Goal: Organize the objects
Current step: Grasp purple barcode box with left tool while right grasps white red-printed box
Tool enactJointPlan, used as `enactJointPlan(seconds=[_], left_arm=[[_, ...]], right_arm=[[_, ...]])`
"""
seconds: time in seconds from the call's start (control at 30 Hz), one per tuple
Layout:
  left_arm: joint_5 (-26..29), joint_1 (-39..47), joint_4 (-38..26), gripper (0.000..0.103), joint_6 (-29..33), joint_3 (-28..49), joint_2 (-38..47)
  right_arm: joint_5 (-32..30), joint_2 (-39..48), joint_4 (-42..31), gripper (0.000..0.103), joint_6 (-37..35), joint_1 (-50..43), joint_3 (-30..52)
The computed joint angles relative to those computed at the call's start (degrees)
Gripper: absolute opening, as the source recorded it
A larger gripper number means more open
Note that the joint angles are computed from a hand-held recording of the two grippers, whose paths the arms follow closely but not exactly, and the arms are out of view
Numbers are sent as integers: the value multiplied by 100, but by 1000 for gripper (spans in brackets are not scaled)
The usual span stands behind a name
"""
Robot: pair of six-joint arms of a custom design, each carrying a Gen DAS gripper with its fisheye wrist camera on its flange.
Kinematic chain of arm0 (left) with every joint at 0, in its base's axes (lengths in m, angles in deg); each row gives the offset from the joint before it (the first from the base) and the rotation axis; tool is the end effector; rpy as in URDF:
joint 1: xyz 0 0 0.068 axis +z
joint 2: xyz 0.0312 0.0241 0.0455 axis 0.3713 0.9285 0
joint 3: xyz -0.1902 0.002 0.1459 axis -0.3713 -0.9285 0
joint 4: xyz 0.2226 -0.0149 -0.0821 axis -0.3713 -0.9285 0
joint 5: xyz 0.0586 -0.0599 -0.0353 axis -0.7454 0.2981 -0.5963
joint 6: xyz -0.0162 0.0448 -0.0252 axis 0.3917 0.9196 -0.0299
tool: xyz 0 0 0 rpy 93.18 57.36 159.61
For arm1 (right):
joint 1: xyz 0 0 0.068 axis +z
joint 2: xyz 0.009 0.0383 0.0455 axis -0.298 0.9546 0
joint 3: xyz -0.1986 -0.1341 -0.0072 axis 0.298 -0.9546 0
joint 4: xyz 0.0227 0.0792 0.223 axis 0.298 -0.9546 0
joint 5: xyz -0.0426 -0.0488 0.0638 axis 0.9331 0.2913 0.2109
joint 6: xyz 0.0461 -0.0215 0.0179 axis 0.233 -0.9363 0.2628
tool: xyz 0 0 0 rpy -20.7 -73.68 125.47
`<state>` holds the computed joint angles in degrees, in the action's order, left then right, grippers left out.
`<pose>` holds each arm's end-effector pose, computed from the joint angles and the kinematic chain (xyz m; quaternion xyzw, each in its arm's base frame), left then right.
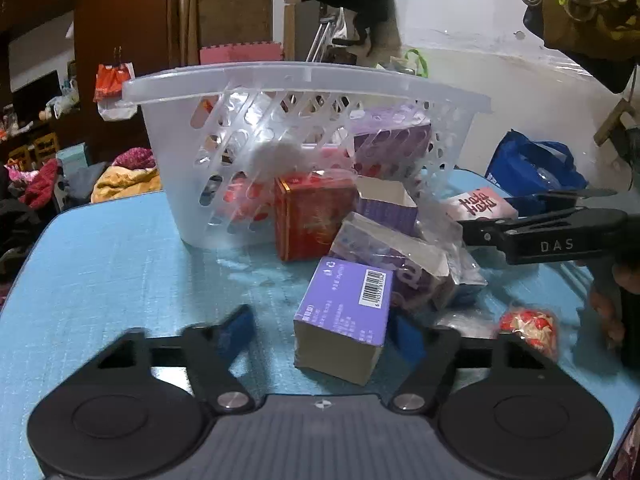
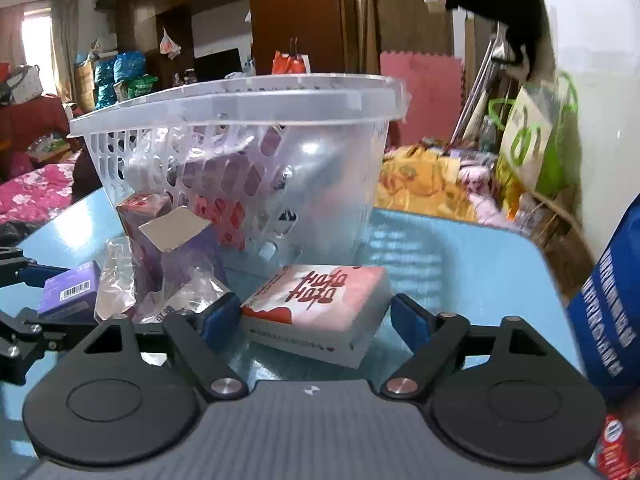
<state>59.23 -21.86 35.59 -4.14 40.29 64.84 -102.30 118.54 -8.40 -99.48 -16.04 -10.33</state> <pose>0.2387 -0.2039 0.1023 0.0458 0.8908 -0.0335 0.4508 0.3544 0.0247 0.0828 -0.2408 0.8344 0.1540 0.4713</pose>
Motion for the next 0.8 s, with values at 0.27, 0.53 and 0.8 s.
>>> enactJointPlan(seconds=[0.27, 0.53, 0.8], left_arm=[[-221, -128, 689, 46, 89, -435, -153], [-371, -199, 1287, 46, 181, -782, -262], [-634, -190, 1638, 46, 481, -1375, -1848]], right_arm=[[111, -356, 1191, 78, 44, -59, -896], [152, -659, 1800, 78, 80, -52, -1422], [-857, -1907, 1689, 77, 658, -467, -1756]])
